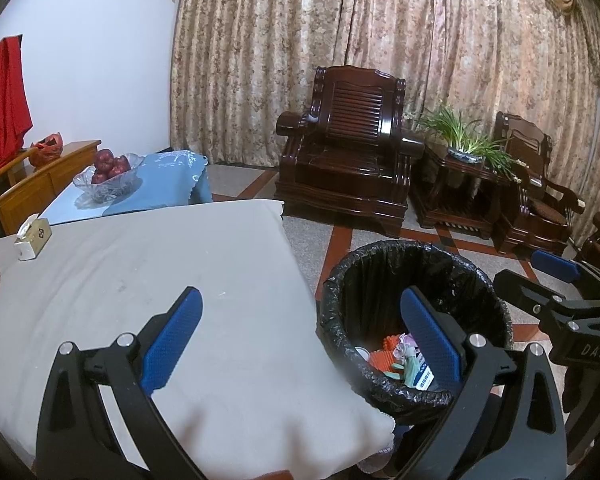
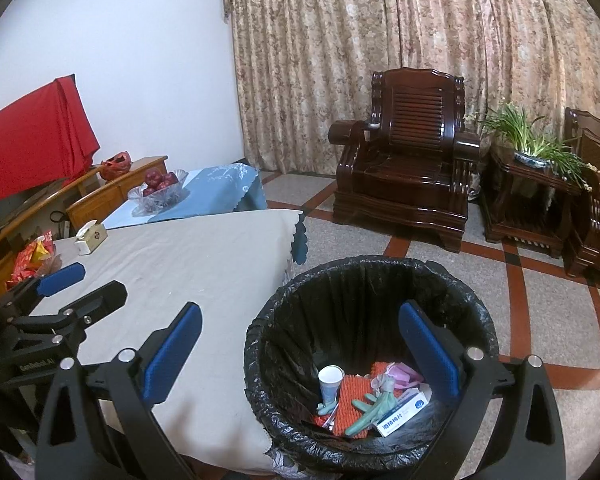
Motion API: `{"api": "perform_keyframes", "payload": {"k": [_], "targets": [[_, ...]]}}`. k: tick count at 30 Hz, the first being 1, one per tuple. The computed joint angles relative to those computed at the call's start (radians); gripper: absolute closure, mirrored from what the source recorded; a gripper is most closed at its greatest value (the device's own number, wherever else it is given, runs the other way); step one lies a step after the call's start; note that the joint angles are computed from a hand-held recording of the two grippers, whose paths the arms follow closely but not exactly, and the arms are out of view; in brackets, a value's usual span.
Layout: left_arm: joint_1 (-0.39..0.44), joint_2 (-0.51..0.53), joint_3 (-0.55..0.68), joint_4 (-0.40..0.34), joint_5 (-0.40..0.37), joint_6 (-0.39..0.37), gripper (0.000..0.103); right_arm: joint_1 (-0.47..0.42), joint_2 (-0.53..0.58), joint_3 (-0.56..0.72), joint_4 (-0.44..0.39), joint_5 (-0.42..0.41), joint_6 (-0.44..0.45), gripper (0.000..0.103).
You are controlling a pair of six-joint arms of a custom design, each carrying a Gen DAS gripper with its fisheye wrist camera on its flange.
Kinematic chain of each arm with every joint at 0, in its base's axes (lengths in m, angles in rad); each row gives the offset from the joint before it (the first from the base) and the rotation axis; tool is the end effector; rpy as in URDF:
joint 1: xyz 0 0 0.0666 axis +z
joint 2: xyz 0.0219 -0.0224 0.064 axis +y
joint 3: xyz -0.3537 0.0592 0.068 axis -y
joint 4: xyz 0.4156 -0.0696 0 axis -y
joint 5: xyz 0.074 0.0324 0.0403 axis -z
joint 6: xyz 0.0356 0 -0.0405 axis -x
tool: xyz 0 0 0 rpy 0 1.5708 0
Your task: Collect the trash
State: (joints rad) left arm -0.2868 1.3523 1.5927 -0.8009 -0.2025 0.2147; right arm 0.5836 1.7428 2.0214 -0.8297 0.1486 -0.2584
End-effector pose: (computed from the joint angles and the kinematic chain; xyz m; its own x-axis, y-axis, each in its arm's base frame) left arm 0.4886 -0.1370 0.5315 -0.5224 -0.0635 -0.8503 0.0025 0.9971 -0.0760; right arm 0.5388 0.3490 0.5244 -0.5348 -0.0503 -0.8435 -0.3134 0.9388 0.1428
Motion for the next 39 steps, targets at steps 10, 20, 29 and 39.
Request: {"api": "perform_keyframes", "payload": {"k": [10, 20, 29, 39], "targets": [[0.009, 0.004, 0.009, -0.005, 0.007, -0.004, 0.006, 0.002, 0.003, 0.004, -0.002, 0.001, 0.000, 0.006], [0.027, 0.011, 0.027, -0.020, 0.021, -0.011, 0.006, 0.002, 0.008, 0.010, -0.003, 0.001, 0.003, 0.006], [0.031, 0.011, 0.025, -0.018, 0.025, -0.013, 0.006, 0.001, 0.008, 0.011, -0.006, -0.001, 0.004, 0.006], [0.033, 0.013, 0.028, -0.019, 0.027, -0.015, 0.006, 0.003, 0.012, 0.017, -0.008, -0.001, 0.002, 0.006]]}}
